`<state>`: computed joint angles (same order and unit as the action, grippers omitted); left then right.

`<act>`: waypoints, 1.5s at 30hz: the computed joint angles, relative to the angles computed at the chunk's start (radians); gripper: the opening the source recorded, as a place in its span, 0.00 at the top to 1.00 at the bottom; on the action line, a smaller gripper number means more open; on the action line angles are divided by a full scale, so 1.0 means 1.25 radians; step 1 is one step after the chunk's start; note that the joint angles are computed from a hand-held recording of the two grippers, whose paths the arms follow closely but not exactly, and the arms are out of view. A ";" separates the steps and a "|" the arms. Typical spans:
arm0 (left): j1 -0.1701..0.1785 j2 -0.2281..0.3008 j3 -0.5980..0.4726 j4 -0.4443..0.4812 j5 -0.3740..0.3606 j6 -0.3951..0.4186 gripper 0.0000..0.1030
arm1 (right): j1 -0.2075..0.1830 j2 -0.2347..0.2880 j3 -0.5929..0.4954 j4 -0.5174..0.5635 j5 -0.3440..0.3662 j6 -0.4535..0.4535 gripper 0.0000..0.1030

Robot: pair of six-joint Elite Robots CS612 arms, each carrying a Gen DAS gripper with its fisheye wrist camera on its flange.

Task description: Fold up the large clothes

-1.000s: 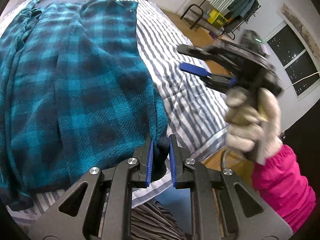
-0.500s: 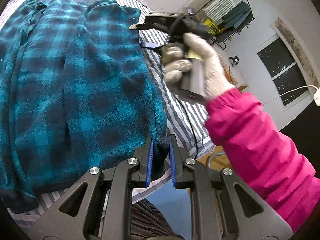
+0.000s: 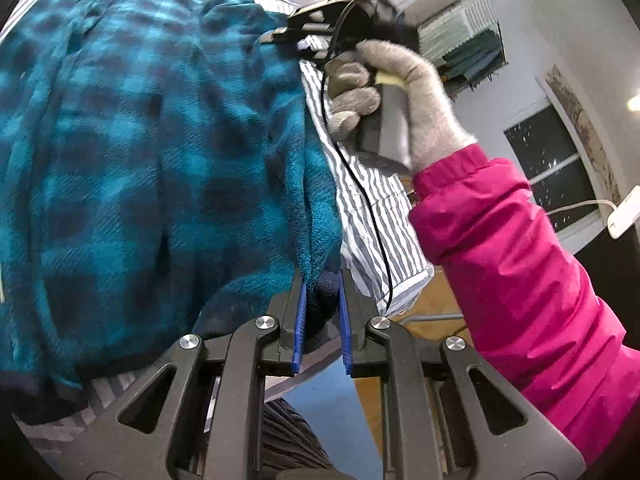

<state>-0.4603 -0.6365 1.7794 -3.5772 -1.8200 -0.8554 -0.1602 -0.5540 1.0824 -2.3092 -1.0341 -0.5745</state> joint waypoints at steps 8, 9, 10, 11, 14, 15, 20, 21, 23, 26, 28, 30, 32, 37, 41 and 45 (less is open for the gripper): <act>0.009 0.002 0.040 -0.065 0.003 -0.055 0.88 | 0.080 -0.085 0.173 -0.299 -0.201 -0.211 0.93; 0.009 0.001 0.045 -0.073 0.006 -0.059 0.88 | 0.088 -0.090 0.186 -0.317 -0.210 -0.232 0.93; 0.010 0.000 0.051 -0.079 0.009 -0.062 0.88 | 0.094 -0.091 0.192 -0.326 -0.215 -0.247 0.93; 0.011 0.000 0.057 -0.086 0.013 -0.068 0.88 | 0.102 -0.094 0.201 -0.333 -0.218 -0.263 0.93; 0.016 0.001 0.075 -0.105 0.021 -0.087 0.88 | 0.119 -0.096 0.218 -0.338 -0.222 -0.288 0.93; 0.016 0.001 0.080 -0.108 0.025 -0.095 0.88 | 0.123 -0.096 0.220 -0.332 -0.219 -0.294 0.93; 0.021 0.006 0.096 -0.107 0.036 -0.121 0.88 | 0.136 -0.078 0.207 -0.279 -0.212 -0.288 0.93; 0.022 0.007 0.098 -0.106 0.037 -0.127 0.88 | 0.138 -0.069 0.199 -0.268 -0.215 -0.283 0.93; 0.024 0.008 0.099 -0.102 0.040 -0.130 0.88 | 0.140 -0.055 0.184 -0.254 -0.213 -0.275 0.93; 0.023 0.007 0.099 -0.090 0.046 -0.129 0.88 | 0.133 -0.048 0.170 -0.223 -0.187 -0.259 0.93; 0.022 0.008 0.097 -0.088 0.047 -0.132 0.88 | 0.127 -0.046 0.156 -0.188 -0.167 -0.250 0.93; 0.018 0.006 0.102 -0.088 0.054 -0.127 0.88 | 0.124 -0.045 0.147 -0.157 -0.145 -0.252 0.89; 0.015 0.002 0.106 -0.085 0.060 -0.121 0.88 | 0.115 -0.047 0.134 -0.106 -0.107 -0.247 0.75; 0.005 -0.011 0.112 -0.074 0.085 -0.118 0.88 | 0.067 -0.079 0.128 0.043 0.060 -0.238 0.74; 0.001 -0.023 0.125 -0.070 0.112 -0.123 0.88 | 0.023 -0.129 0.165 0.095 0.139 -0.267 0.73; -0.001 -0.038 0.140 -0.037 0.139 -0.121 0.88 | -0.034 -0.196 0.230 0.118 0.208 -0.298 0.70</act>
